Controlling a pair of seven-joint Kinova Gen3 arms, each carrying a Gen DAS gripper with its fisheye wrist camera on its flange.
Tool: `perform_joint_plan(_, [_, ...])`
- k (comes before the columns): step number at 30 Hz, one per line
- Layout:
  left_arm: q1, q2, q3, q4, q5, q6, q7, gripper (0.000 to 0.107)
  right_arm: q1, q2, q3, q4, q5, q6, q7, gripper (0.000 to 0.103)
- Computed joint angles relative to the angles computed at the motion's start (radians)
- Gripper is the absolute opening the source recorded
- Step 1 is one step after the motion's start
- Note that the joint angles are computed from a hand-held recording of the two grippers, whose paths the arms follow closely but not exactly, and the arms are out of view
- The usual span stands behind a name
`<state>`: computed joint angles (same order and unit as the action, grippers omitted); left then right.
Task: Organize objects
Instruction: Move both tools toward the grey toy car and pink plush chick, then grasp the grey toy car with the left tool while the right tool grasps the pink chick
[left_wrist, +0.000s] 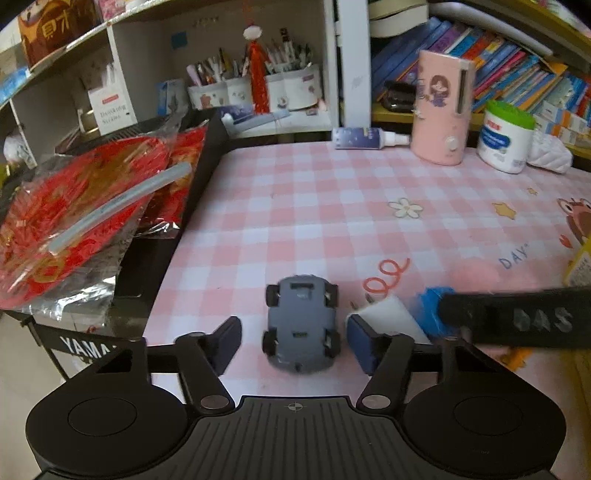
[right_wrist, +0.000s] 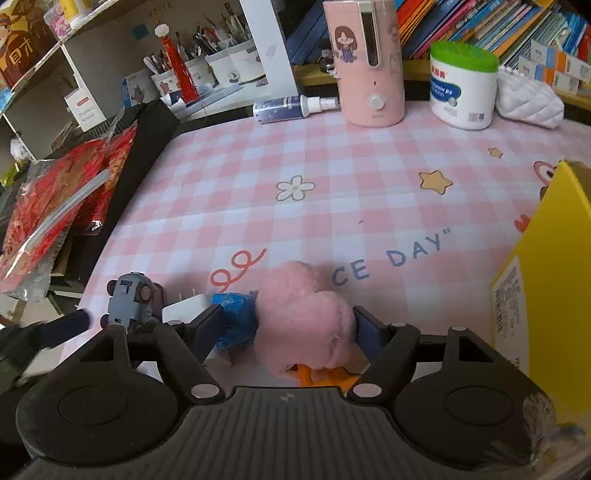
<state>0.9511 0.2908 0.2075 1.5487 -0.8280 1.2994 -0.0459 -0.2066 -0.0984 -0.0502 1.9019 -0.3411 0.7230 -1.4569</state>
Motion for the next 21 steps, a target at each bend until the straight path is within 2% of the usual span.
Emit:
perform_joint_plan(2, [-0.030, -0.018, 0.000, 0.020, 0.029, -0.051, -0.006, 0.041, -0.001, 0.005, 0.008, -0.002, -0.023, 0.005, 0.026, 0.073])
perform_joint_plan(6, [-0.030, -0.030, 0.001, 0.038, 0.021, -0.066, 0.022, 0.041, 0.010, 0.020, 0.021, -0.024, -0.056, 0.058, 0.060, 0.076])
perform_joint_plan(10, [-0.018, -0.055, 0.014, 0.055, 0.006, -0.054, 0.073, 0.041, 0.038, -0.012, 0.064, 0.011, -0.169, 0.063, 0.159, 0.077])
perform_joint_plan(11, [-0.015, -0.062, 0.019, 0.059, 0.004, -0.049, 0.086, 0.041, 0.031, -0.025, 0.079, 0.023, -0.172, 0.057, 0.176, 0.077])
perform_joint_plan(13, [-0.012, -0.073, 0.030, 0.064, -0.001, -0.036, 0.106, 0.041, 0.049, -0.041, 0.053, 0.038, -0.134, 0.042, 0.181, 0.076])
perform_joint_plan(15, [-0.010, -0.082, 0.041, 0.068, -0.004, -0.028, 0.122, 0.041, 0.041, -0.035, 0.026, 0.034, -0.067, 0.040, 0.157, 0.072])
perform_joint_plan(16, [-0.010, -0.086, 0.046, 0.070, -0.007, -0.025, 0.127, 0.041, 0.038, -0.028, 0.020, 0.032, -0.054, 0.038, 0.157, 0.065])
perform_joint_plan(17, [-0.007, -0.091, 0.053, 0.072, -0.011, -0.022, 0.135, 0.041, 0.029, -0.022, 0.023, 0.034, -0.057, 0.032, 0.167, 0.060])
perform_joint_plan(21, [0.008, -0.104, 0.075, 0.072, -0.024, -0.002, 0.159, 0.041, 0.018, -0.008, 0.021, 0.059, -0.063, -0.028, 0.188, 0.048])
